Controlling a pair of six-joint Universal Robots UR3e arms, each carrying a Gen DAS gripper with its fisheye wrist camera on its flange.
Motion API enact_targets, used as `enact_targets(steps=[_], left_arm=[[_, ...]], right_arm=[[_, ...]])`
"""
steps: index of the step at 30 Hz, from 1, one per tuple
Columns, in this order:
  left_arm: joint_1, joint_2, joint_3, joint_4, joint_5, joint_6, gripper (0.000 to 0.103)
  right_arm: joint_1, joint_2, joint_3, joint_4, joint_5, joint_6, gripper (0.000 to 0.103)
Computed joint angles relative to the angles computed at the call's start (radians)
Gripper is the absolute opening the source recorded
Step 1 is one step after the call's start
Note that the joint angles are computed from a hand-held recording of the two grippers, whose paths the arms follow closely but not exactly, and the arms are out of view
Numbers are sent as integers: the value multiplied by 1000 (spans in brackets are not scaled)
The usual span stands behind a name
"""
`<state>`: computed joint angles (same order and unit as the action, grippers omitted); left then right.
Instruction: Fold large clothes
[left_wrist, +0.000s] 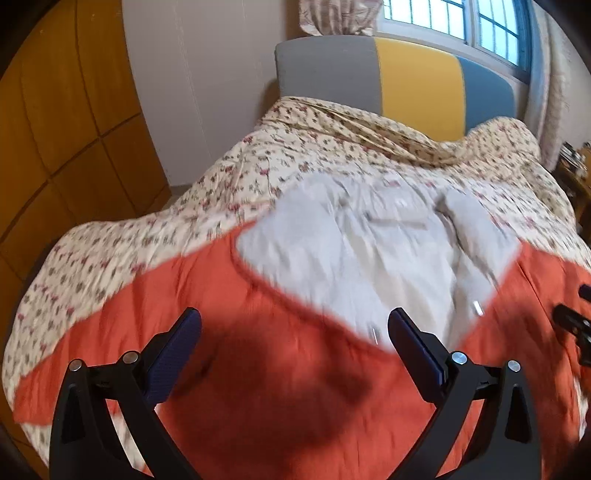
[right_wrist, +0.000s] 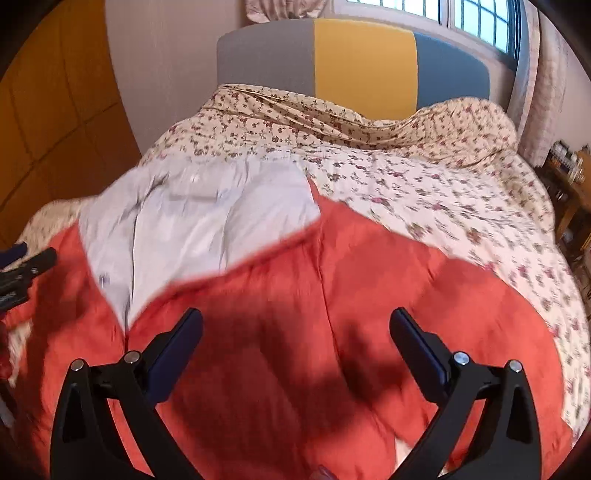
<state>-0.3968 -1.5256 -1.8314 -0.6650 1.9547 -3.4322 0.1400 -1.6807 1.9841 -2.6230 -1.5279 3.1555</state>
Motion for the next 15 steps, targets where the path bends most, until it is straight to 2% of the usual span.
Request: enact_targets(steps=[2, 6, 11, 12, 14, 15], left_arm=[[32, -87, 68, 34, 7, 32, 100], [89, -266, 249, 16, 28, 61, 100], [151, -410, 386, 18, -11, 70, 100], [167, -444, 416, 14, -26, 84, 98], [184, -496, 470, -16, -36, 86, 84], [200, -507, 480, -24, -66, 83, 84]], right_arm=[[-19, 88, -80, -24, 36, 12, 92], [-30, 277, -269, -44, 59, 25, 85], [-26, 556, -626, 64, 69, 59, 80], [-27, 615, -704, 95, 65, 68, 79], [-33, 698, -810, 134, 67, 74, 79], [-31, 751, -891, 178, 61, 73, 79]])
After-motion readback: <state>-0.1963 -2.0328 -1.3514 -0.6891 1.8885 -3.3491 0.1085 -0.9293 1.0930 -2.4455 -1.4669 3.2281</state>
